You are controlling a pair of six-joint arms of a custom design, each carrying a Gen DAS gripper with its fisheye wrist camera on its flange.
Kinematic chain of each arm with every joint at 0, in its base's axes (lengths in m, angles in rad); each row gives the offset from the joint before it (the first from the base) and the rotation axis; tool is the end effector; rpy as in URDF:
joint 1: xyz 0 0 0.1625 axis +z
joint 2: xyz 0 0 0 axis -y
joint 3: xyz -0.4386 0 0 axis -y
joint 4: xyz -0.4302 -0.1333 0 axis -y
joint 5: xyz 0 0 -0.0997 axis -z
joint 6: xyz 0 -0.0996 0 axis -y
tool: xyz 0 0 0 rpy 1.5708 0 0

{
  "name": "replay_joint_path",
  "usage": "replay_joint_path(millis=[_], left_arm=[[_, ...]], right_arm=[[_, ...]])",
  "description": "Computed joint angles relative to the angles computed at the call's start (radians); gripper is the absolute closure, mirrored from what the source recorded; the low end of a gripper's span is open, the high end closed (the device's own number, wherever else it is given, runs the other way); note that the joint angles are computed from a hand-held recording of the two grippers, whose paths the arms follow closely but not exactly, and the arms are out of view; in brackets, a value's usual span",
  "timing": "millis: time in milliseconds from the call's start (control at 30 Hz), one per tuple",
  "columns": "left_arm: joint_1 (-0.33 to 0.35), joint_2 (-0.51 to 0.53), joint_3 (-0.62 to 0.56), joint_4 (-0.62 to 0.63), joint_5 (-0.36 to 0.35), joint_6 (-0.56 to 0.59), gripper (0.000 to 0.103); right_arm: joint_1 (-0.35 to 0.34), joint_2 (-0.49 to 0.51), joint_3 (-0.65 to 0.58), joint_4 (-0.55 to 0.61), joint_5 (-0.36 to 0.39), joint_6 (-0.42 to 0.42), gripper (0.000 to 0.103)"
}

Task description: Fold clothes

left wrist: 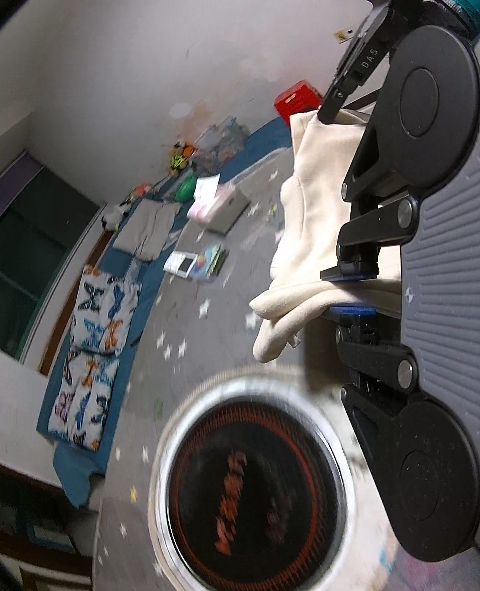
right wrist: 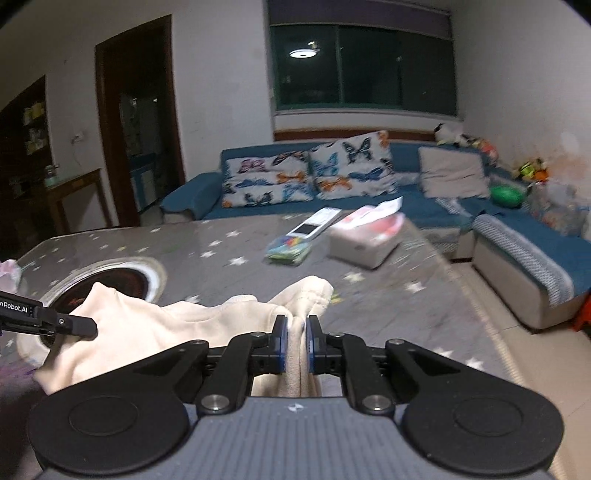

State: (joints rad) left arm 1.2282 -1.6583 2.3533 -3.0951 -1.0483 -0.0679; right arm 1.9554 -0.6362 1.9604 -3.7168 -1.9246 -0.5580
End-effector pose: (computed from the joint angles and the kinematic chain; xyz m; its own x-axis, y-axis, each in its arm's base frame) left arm 0.0302 -0.4600 0.3392 -0.9531 -0.0986 -0.2862 0.1626 0.6309 -0.7586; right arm 0.3145 -0.5137 0.0153 -0.6831 -0.4332 0.5879 -0.7275 0.4736 -0.4964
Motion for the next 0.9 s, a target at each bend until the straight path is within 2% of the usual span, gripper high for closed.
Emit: replay_joint_path(millis=[200, 467, 900], left_arm=[[-0.024, 0.107, -0.051, -0.037, -0.022, 0.014, 0.09], [-0.047, 0.221, -0.111, -0.049, -0.015, 0.027, 0.09], [-0.04, 0.313, -0.157, -0.038, 0.016, 0.046, 0.09]], right_arm=[[-0.017, -0.023, -0.012, -0.038, -0.044, -0.041, 0.094], [-0.051, -0.029, -0.046, -0.064, -0.086, -0.076, 0.094], [-0.097, 0.0, -0.085, -0.062, -0.13, -0.108, 0.094]])
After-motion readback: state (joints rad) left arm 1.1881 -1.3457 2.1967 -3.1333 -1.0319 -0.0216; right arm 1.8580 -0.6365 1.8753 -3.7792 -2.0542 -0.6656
